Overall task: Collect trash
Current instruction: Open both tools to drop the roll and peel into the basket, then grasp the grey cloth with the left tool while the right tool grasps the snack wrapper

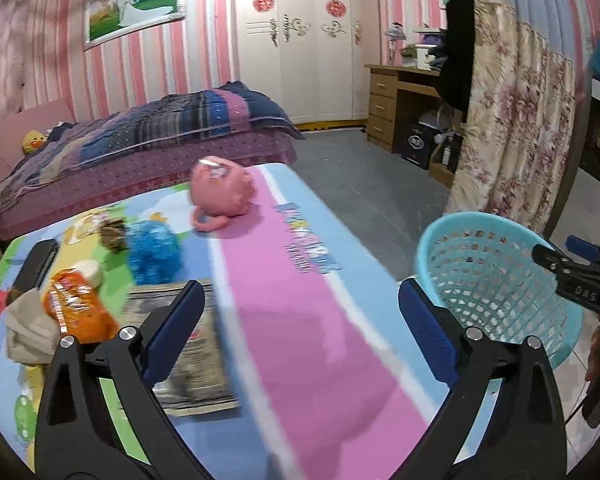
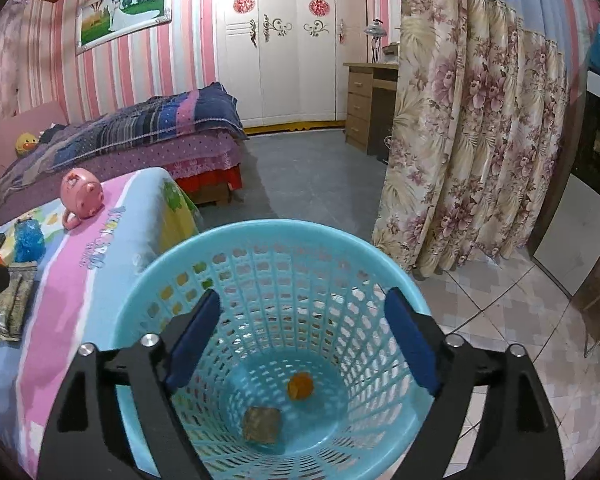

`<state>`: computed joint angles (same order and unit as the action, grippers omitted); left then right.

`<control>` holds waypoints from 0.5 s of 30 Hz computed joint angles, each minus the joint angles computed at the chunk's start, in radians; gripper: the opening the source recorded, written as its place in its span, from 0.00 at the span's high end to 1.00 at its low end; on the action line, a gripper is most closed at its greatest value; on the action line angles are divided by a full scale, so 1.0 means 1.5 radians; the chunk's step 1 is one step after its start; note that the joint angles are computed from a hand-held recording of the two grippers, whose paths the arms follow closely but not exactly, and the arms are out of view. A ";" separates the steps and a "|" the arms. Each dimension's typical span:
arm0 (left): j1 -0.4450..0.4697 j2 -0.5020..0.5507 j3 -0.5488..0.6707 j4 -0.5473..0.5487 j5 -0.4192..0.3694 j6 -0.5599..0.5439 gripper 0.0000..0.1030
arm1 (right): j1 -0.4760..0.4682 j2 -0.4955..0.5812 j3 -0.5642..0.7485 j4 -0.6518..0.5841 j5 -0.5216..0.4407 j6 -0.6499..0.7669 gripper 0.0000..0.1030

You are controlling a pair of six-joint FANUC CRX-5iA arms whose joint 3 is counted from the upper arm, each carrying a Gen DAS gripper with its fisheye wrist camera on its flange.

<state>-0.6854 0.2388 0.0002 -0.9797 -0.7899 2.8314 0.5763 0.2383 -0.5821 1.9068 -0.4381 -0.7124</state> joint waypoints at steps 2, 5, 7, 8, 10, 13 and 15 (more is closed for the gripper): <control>0.006 -0.022 -0.023 -0.004 -0.008 0.007 0.08 | 0.010 -0.004 -0.001 0.006 -0.008 -0.008 0.15; 0.018 -0.051 -0.053 -0.003 -0.010 0.017 0.08 | 0.036 -0.006 0.002 0.001 -0.022 -0.002 0.13; 0.027 -0.076 -0.077 -0.001 -0.012 0.026 0.08 | 0.055 -0.007 0.008 -0.001 -0.028 0.005 0.13; 0.032 -0.091 -0.090 -0.002 -0.015 0.030 0.08 | 0.062 -0.006 0.011 -0.004 -0.031 0.009 0.12; 0.035 -0.113 -0.110 -0.008 -0.025 0.040 0.07 | 0.079 -0.004 0.017 -0.006 -0.037 0.016 0.10; 0.042 -0.149 -0.145 -0.017 -0.039 0.058 0.06 | 0.102 0.002 0.031 -0.003 -0.038 0.019 0.10; 0.051 -0.173 -0.169 -0.016 -0.045 0.062 0.06 | 0.123 0.011 0.046 -0.011 -0.040 0.034 0.10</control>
<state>-0.6097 -0.0212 -0.2531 -1.0043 -0.8571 2.9236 0.7615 0.2554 -0.5125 1.8909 -0.4983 -0.6619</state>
